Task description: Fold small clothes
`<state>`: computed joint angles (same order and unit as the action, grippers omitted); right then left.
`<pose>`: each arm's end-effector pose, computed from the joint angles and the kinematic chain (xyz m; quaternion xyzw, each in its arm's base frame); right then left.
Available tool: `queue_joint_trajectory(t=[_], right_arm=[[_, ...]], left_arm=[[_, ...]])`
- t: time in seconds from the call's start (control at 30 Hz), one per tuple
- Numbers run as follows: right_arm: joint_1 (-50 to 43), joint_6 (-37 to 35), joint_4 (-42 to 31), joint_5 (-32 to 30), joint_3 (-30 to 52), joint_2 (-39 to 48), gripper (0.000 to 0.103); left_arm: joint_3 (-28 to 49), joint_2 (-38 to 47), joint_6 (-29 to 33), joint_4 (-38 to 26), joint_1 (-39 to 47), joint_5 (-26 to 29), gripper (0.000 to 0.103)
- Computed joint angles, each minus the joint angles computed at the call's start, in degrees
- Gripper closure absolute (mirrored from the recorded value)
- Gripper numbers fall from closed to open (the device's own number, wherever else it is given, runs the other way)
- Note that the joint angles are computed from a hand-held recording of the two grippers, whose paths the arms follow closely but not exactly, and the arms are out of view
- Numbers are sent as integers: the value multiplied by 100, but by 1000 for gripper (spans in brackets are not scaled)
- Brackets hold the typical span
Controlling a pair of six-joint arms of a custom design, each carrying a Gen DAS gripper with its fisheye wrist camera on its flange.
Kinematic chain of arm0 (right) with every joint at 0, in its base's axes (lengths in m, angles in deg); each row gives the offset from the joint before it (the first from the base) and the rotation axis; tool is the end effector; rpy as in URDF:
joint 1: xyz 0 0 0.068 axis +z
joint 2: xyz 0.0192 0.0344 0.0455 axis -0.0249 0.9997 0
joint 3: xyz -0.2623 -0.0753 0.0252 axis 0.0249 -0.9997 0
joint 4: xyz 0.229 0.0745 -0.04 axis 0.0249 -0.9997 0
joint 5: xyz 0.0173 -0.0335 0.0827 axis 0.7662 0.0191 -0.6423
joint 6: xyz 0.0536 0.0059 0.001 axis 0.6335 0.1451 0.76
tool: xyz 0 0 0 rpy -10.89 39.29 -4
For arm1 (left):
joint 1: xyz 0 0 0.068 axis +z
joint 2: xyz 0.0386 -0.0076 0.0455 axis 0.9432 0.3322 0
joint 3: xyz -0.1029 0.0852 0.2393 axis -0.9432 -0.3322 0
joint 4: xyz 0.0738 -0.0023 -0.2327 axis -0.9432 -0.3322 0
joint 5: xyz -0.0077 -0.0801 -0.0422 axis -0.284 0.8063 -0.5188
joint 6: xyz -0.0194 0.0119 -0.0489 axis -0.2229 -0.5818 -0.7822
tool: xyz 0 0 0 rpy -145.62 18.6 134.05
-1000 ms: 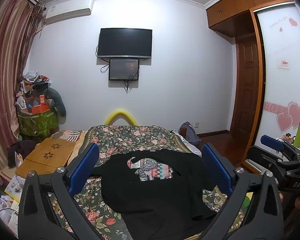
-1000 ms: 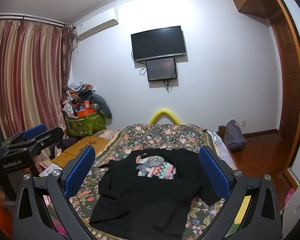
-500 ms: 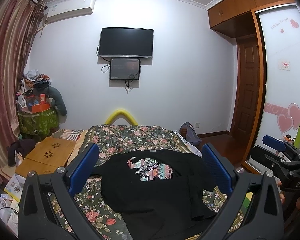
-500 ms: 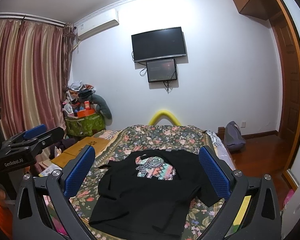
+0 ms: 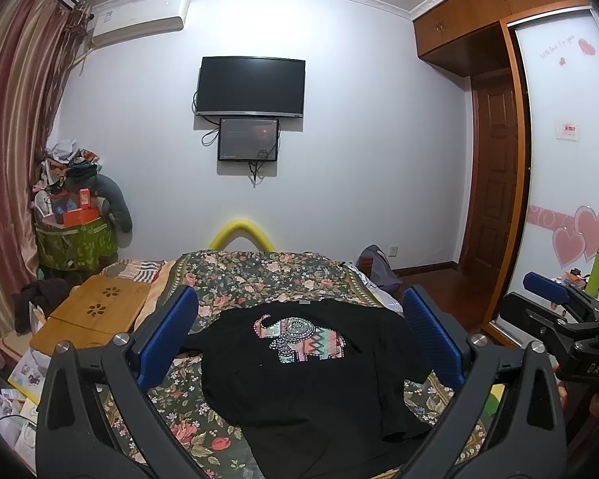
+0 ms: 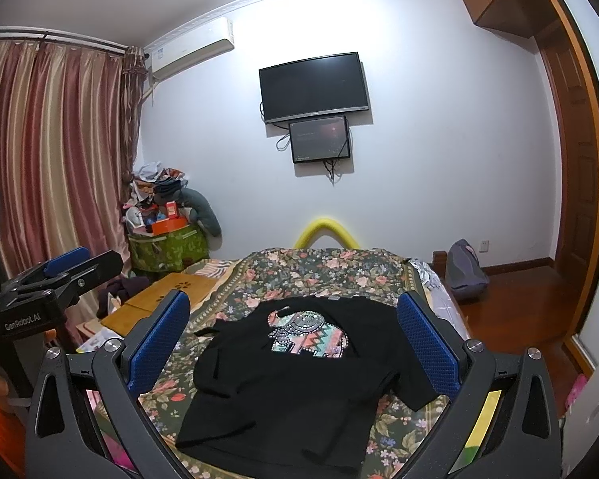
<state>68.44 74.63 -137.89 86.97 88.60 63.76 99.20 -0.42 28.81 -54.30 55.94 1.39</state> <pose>0.0977 0.1650 0.3505 0.1527 0.7467 -0.0428 0.6460 0.2206 -0.0732 0.3925 0.2524 0.7357 -0.2305 0.5846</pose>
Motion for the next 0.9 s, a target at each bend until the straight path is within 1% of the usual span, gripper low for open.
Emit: queue_joint_trajectory(t=[0.03,0.43,0.57,0.73,0.9], right_arm=[[8,108,-104,-2,40,38,0],[-2,103,-92,-8,29,37,0],[-6,254,-199,-20,43,76,0],[-15,236,-180,-36,33,68,0],[-75,35,22,-93,-23,28,0]], left_arm=[[-6,-10,2,10,2,-7,0],[-75,-53,21,78,19,27,0],[-104,-66,14,124,22,23,0],[-135,-51,2,160,-24,-22,0],[-101,4,-9,160,-16,-4,0]])
